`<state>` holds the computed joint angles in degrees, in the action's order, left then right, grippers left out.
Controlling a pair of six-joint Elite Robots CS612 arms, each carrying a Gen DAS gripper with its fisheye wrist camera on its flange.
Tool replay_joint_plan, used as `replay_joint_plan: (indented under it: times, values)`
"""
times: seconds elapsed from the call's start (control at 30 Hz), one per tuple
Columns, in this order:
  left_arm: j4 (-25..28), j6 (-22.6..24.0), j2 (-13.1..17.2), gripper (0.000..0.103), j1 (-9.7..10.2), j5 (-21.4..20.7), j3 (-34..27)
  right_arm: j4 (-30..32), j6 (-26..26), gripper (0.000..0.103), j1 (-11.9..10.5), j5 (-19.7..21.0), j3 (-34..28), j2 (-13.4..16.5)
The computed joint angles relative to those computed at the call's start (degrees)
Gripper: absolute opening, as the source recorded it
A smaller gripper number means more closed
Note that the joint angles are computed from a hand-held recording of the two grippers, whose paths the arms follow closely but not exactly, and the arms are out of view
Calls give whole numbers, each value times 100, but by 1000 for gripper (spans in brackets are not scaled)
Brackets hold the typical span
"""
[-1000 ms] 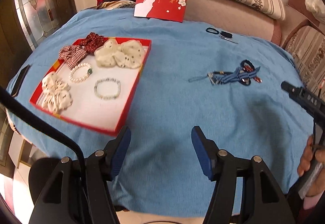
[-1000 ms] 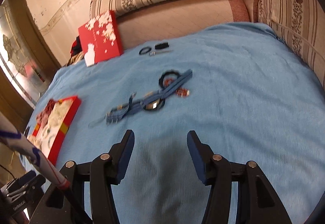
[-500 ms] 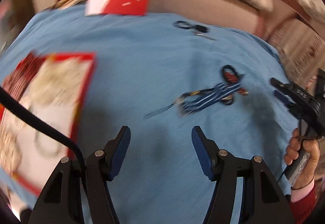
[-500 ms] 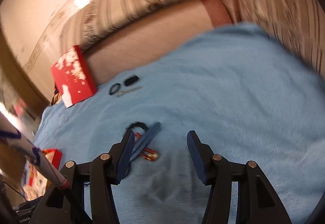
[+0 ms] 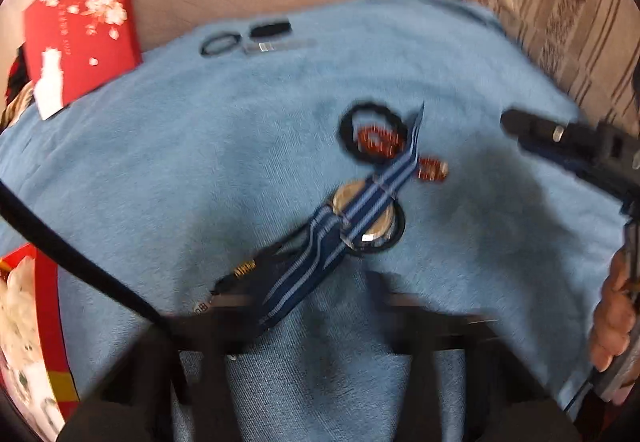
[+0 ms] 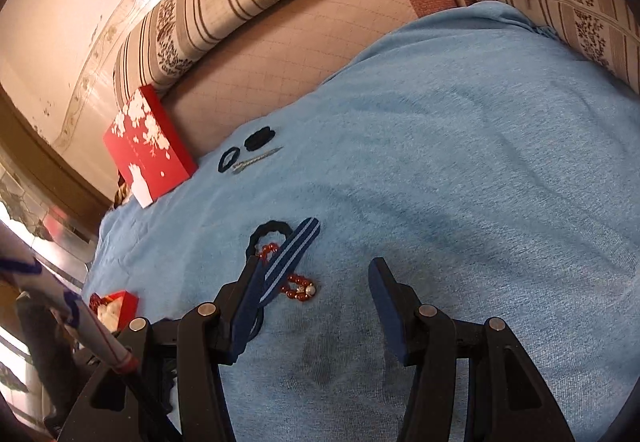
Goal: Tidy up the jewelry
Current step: 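Grasp the blue-striped strap watch with the left tool and lift it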
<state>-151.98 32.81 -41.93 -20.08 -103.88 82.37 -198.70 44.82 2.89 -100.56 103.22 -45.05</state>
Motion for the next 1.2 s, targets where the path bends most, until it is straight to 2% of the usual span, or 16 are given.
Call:
replay_joint_plan:
  times: [0.13,0.23,0.33,0.4,0.5,0.57,0.6,0.63,0.73,0.77,0.87,0.97,1.07,1.2]
  values:
    - [137,-272,-56,1,139,-232,-15,88,-61,58,10,-1,-32,18]
    - [47,-426,-199,1,349,-433,87,92,-84,58,19,-40,-34,18]
    - [241,-601,-294,1,599,-608,91,109,-65,58,20,-38,-33,17]
    - [284,-730,-339,1,706,-543,119,144,-56,58,27,-45,-40,19]
    - [74,-797,-373,2,789,-273,237,189,-71,58,53,-85,-58,24]
    - [30,-888,-380,8,838,-153,281,241,-90,58,73,-137,-72,24]
    - [-6,-945,-392,20,848,-78,309,263,-103,58,81,-154,-79,26]
    - [-90,-981,-408,27,869,-45,351,273,-112,58,85,-156,-86,28]
    - [-218,-887,-500,28,939,-288,456,277,-135,58,87,-159,-102,31]
    - [-264,-811,-547,28,960,-486,501,279,-134,58,85,-164,-103,33]
    - [-134,-451,-620,39,897,-800,551,287,-89,58,72,-130,-94,34]
    - [52,-23,-553,39,715,-725,503,266,-59,58,56,-44,-81,37]
    - [87,63,-450,39,545,-506,461,254,-104,58,69,-54,-74,31]
    - [307,358,-312,39,434,-700,238,228,-105,58,66,-47,-71,28]
